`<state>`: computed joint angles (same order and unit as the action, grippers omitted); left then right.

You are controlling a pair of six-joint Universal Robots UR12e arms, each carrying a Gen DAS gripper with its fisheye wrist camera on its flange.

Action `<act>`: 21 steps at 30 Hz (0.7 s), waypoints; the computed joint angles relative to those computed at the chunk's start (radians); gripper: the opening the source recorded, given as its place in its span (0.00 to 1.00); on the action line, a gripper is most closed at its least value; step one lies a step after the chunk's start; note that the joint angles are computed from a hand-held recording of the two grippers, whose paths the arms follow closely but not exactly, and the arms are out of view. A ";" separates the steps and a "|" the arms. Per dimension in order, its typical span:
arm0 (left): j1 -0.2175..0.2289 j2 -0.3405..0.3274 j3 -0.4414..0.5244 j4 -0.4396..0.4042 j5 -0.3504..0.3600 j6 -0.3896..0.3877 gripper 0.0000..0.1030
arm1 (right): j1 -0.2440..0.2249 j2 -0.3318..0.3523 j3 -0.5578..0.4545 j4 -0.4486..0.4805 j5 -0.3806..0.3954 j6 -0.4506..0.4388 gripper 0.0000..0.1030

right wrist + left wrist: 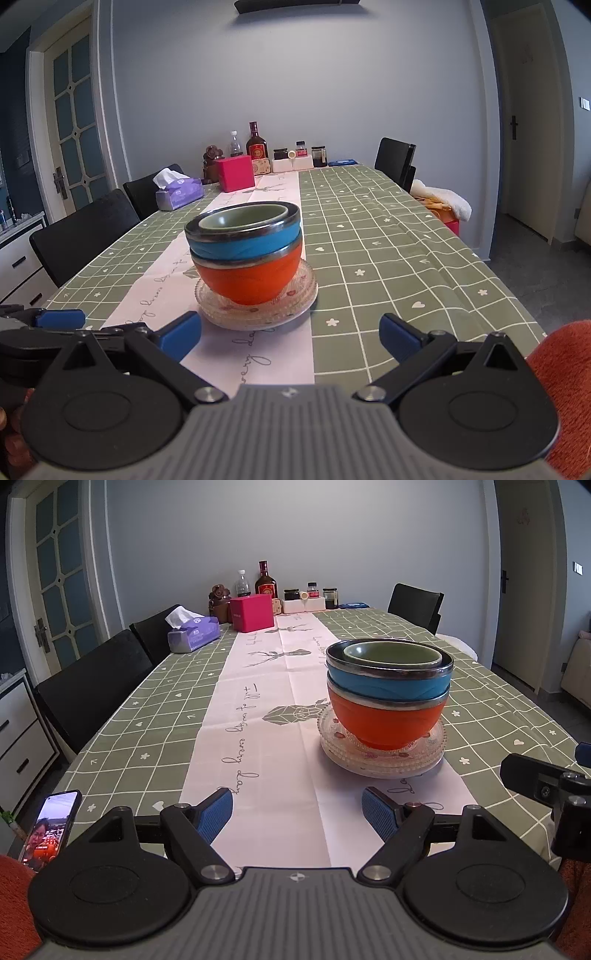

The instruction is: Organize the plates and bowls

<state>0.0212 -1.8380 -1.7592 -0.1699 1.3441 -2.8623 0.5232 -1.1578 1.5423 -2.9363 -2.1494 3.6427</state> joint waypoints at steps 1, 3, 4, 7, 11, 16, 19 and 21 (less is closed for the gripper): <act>0.000 0.000 0.000 0.000 -0.001 -0.001 0.91 | 0.000 0.001 0.000 -0.004 -0.001 -0.003 0.97; 0.001 0.000 0.000 0.005 -0.002 -0.004 0.91 | 0.001 0.001 0.000 -0.008 -0.003 -0.005 0.97; 0.001 0.000 0.000 0.007 -0.001 -0.004 0.91 | 0.001 0.001 0.000 -0.011 -0.003 -0.005 0.97; 0.001 -0.001 0.002 0.014 -0.002 -0.004 0.91 | -0.001 0.003 -0.003 -0.014 0.000 -0.008 0.97; 0.003 -0.001 0.004 0.017 -0.005 -0.006 0.91 | 0.001 0.003 -0.004 -0.016 0.000 -0.012 0.97; 0.004 -0.002 0.006 0.021 -0.008 -0.011 0.91 | 0.000 0.003 -0.006 -0.011 0.002 -0.013 0.97; 0.004 -0.002 0.007 0.021 -0.009 -0.010 0.91 | 0.000 0.004 -0.007 -0.011 0.002 -0.013 0.97; 0.004 -0.003 0.008 0.020 -0.009 -0.011 0.91 | 0.000 0.004 -0.007 -0.013 0.003 -0.014 0.97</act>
<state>0.0252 -1.8412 -1.7509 -0.1500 1.3352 -2.8734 0.5231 -1.1534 1.5353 -2.9488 -2.1467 3.6285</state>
